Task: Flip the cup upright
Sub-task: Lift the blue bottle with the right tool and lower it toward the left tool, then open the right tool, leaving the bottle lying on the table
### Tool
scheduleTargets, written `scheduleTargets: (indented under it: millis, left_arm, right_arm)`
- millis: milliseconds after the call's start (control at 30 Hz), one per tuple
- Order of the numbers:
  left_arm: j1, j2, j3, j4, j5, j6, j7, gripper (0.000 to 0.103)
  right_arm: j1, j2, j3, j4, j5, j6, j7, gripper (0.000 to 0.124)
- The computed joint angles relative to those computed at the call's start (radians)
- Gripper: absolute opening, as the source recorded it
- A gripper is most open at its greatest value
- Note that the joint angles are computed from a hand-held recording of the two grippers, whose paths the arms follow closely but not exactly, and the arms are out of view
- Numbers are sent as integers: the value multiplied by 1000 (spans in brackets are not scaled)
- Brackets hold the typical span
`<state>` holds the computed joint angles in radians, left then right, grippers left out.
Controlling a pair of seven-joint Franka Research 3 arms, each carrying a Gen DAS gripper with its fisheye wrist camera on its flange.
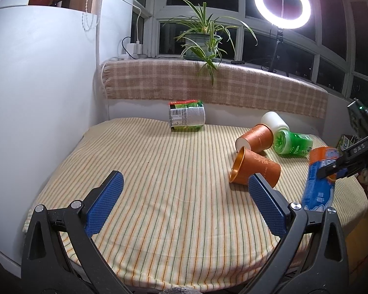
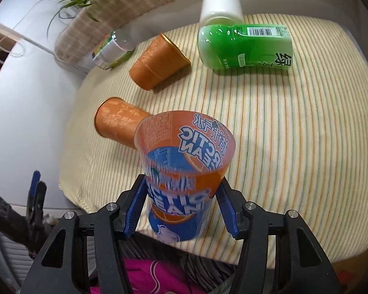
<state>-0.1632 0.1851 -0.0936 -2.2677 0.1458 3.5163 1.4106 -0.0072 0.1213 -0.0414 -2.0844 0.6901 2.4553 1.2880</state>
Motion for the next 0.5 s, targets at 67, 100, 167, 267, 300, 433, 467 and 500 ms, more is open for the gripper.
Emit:
scheduleTargets:
  millis: [67,100,167,267,300,433,467,500]
  left_arm:
    - [-3,-1,2,1,-3,-2,4,103]
    - [-1,-1,1,1,-2,-2,3,103]
    - [-1,1,0,2,-1,-1,2,103]
    - [-14,2,7,1,-18,-1,17,103]
    - [-13,2,4,0,-16,0,15,103]
    - [-1,8,-15,9,20,-7,-6,103]
    - [16,11,-32,15,51,-13,-27,103]
    - [20,14,-38,21,67,-18,-38,103]
  right_arm:
    - [0,21,1,16,9,12,1,56]
    - [0,32,2,25,7,16,5,56]
    - [-3,52,6,40,18,18,3,56]
    - [-5,68,12,43,25,32,0,56]
    - [-3,73,13,45,22,46,3,56]
    - [-2,78,17,38,16,81,6,58]
    - [-2,78,18,36,16,90,4,60]
    - [0,76,19,33,13,100,5,60]
